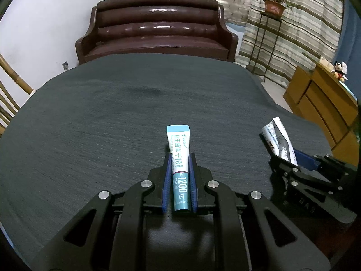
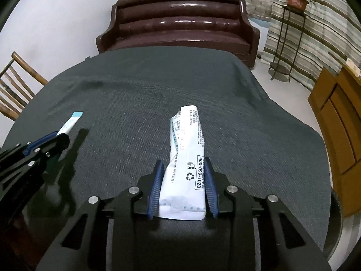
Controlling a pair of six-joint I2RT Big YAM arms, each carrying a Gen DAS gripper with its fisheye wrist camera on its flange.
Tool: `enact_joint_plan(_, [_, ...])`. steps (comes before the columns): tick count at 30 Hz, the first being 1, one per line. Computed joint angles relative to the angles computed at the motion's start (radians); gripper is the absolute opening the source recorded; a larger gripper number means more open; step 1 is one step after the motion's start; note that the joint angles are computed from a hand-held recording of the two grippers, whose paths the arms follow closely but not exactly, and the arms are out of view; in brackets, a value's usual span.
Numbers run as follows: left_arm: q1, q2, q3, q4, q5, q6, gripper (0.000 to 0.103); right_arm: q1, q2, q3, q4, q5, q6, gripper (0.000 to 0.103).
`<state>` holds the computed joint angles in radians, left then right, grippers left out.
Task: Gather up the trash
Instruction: 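Carry the tube and white packet in both grippers over the trash bin, then open both grippers to drop the tube and white packet into the bin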
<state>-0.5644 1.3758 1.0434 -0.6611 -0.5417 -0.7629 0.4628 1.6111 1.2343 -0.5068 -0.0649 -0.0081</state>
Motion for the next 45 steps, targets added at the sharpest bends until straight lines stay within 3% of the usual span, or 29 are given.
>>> enact_joint_plan(17, [-0.168, 0.129, 0.142, 0.065, 0.014, 0.036, 0.014, -0.173, -0.246, -0.251, 0.094, 0.041, 0.058, 0.036])
enact_joint_plan(29, [-0.260, 0.284, 0.320, 0.084, 0.035, 0.111, 0.014, -0.332, -0.300, -0.308, 0.107, 0.024, 0.058, 0.036])
enact_joint_plan(45, [-0.319, 0.448, 0.511, 0.061, 0.063, 0.179, 0.014, -0.454, -0.301, -0.334, 0.142, -0.020, 0.055, 0.036])
